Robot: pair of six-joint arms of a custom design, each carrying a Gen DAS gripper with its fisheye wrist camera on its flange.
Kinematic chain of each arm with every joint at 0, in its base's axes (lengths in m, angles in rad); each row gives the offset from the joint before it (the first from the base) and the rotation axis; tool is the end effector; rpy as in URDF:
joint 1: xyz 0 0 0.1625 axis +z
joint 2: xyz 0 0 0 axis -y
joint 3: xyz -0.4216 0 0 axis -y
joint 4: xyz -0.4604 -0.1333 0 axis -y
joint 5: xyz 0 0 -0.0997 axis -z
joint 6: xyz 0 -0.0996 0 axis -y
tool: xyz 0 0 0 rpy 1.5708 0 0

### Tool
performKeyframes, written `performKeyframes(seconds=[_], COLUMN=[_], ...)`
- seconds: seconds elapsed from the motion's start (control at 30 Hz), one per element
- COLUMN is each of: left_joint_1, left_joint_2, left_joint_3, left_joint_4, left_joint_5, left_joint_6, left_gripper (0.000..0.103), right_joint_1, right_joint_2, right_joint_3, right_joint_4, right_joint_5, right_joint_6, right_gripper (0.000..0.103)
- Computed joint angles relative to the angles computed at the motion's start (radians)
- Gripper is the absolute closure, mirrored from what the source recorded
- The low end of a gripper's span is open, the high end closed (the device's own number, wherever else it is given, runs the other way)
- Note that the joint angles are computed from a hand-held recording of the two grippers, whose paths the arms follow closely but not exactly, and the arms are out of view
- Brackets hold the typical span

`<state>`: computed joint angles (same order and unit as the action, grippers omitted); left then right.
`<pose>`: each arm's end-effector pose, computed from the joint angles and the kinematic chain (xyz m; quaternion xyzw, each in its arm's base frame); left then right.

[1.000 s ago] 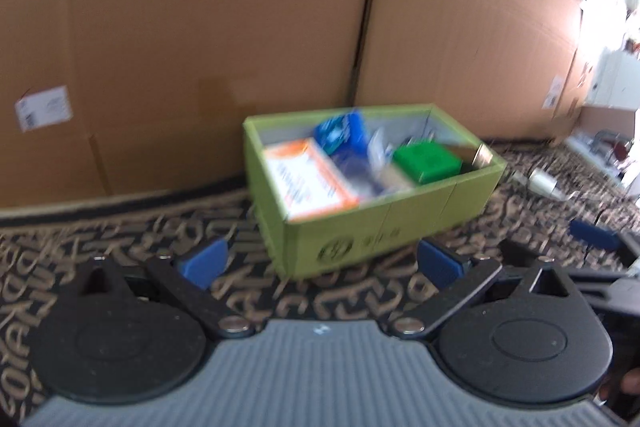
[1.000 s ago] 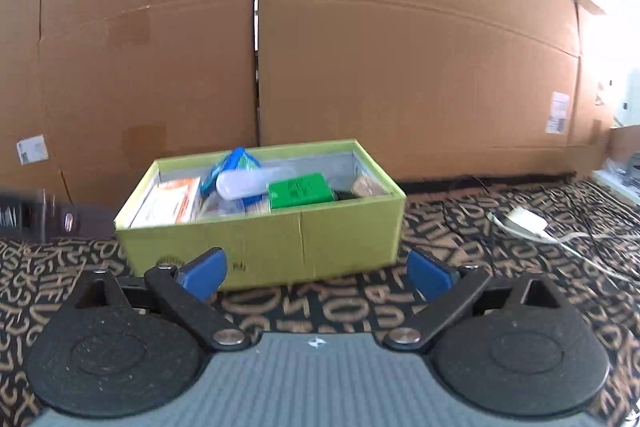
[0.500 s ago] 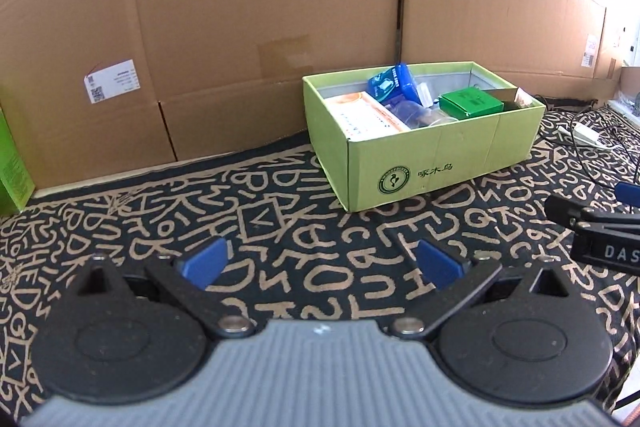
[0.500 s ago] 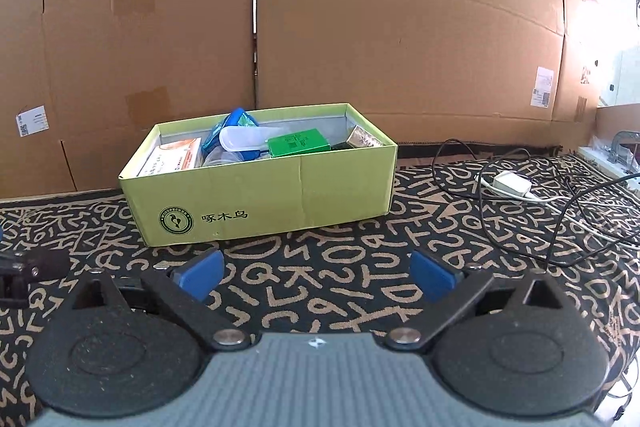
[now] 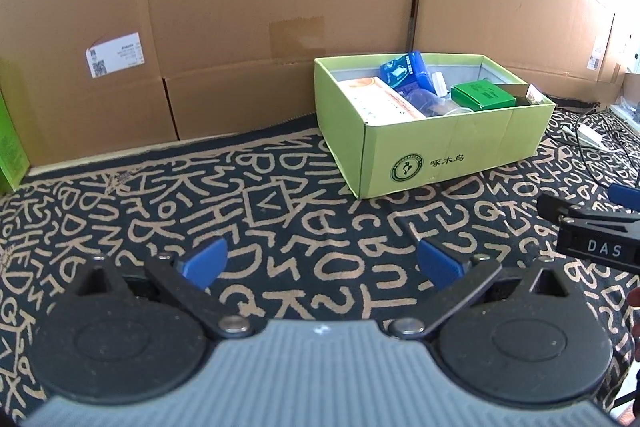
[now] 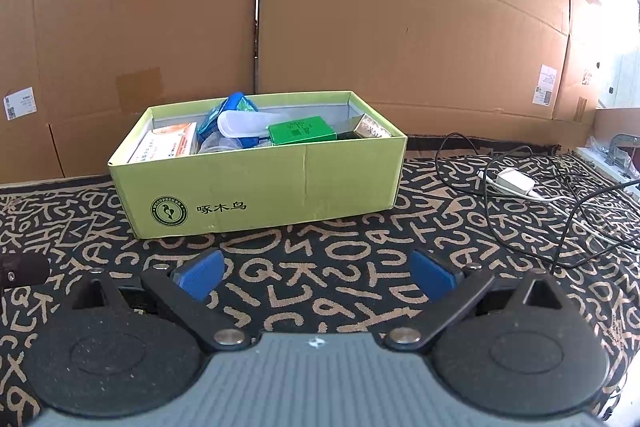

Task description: Organize objects

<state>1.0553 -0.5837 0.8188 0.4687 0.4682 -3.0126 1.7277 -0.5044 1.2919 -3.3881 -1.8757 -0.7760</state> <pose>-0.1859 -0.7788 0.1825 0.0361 0.8029 -0.4424 0.3978 0.2313 -0.8004 0.0766 0.3201 -0.8020 0.4233 0.2742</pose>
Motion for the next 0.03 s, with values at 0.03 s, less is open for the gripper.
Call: performKeyframes(seconds=[0.03], left_joint_1=[0.001], left_joint_2=[-0.001], left_joint_3=[0.001], left_joint_4=[0.002], left_joint_5=[0.001], left_joint_6=[-0.002], left_gripper=[0.0], right_joint_1=[0.002], right_joint_2=[0.004], right_joint_3=[-0.003], right_joint_4=[-0.005], right_joint_5=[-0.007], right_joint_6=[-0.004], right_gripper=[0.001])
